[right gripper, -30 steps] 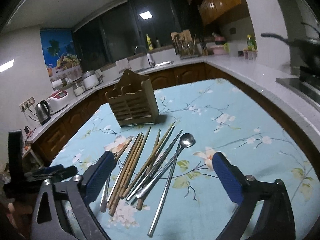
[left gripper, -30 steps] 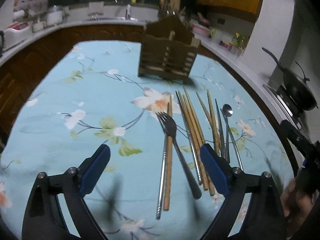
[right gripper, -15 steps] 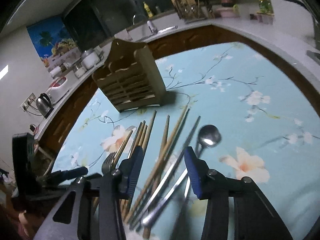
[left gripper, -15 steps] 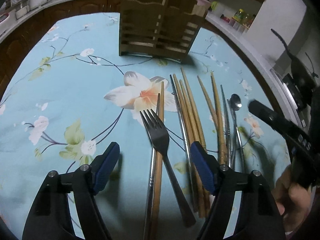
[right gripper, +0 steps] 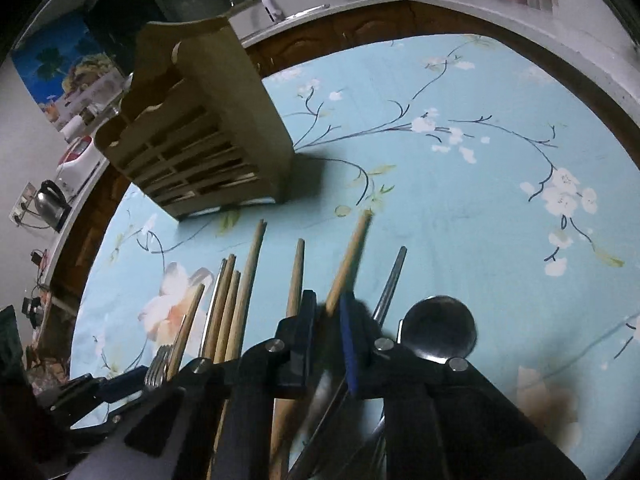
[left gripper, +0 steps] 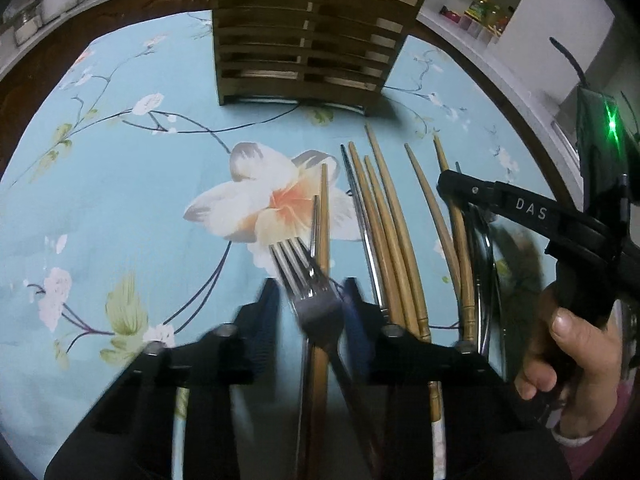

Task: Organize utensils
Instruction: 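Grasp the steel fork with the left tool while the right tool grasps a wooden chopstick, then lift the fork with the left tool while the right tool lifts the chopstick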

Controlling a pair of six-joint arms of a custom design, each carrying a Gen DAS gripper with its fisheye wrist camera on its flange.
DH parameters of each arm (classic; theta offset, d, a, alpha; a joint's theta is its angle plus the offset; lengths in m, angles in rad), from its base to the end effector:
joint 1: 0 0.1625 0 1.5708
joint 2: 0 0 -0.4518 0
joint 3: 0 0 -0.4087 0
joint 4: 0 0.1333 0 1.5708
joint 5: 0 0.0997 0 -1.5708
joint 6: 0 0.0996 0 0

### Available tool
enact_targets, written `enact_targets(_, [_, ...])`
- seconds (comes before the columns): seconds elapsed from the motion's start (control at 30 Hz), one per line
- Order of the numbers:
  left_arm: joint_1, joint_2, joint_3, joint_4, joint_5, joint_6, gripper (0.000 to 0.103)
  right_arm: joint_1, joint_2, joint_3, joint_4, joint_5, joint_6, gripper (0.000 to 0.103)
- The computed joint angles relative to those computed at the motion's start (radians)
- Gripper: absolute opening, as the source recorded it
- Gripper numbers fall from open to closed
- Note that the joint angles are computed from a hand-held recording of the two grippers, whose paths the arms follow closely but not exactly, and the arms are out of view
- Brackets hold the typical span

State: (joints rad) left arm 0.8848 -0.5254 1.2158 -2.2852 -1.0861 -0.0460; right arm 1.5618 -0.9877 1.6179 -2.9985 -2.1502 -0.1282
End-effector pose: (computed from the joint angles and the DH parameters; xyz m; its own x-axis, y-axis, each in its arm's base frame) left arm -0.3726 -0.7389 0.0431 -0.7201 0.5157 -0.4642 0.6008 0.7981 -0.0454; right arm 0.0724 -0.7089 0.3119 -0.8272 0.3068 0.4708 -0.1003 0.7438 -0.6608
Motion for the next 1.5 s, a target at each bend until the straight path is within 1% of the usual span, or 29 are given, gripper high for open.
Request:
enact_targets(0.2, [0.019,-0.024,0.020,-0.026,-0.072,0.004,0.024,0.006,-0.037,0.040,-0.049,0.028,-0.008,0.010])
enact_targets(0.27, [0.024,-0.036,0.033,-0.037,-0.092,-0.004,0.022,0.006,-0.053,0.055,-0.052,0.056,-0.002,0.010])
enact_targets(0.5, [0.023,-0.115,0.110,-0.122,-0.145,-0.003,0.021,0.027,-0.079,0.086,-0.097,0.107,-0.015,0.008])
enact_targets(0.57, [0.019,-0.135,0.130,-0.148,-0.149,-0.004,0.021,0.040,-0.083,0.094,-0.112,0.108,-0.030,0.008])
enact_targets(0.7, [0.012,-0.175,0.163,-0.208,-0.167,-0.006,0.021,0.058,-0.105,0.128,-0.153,0.139,-0.047,0.007])
enact_targets(0.87, [0.002,-0.216,0.195,-0.249,-0.180,0.016,0.021,0.079,-0.127,0.158,-0.203,0.165,-0.082,0.007])
enact_targets(0.93, [-0.001,-0.230,0.207,-0.264,-0.188,0.019,0.021,0.083,-0.138,0.167,-0.219,0.190,-0.085,0.007])
enact_targets(1.1, [-0.006,-0.243,0.207,-0.289,-0.202,0.026,0.021,0.091,-0.154,0.176,-0.258,0.229,-0.088,0.007])
enact_targets(1.33, [-0.009,-0.242,0.184,-0.322,-0.216,0.039,0.021,0.108,-0.157,0.167,-0.304,0.249,-0.099,0.007])
enact_targets(1.5, [-0.009,-0.230,0.148,-0.331,-0.210,0.051,0.021,0.116,-0.148,0.141,-0.313,0.256,-0.121,0.007])
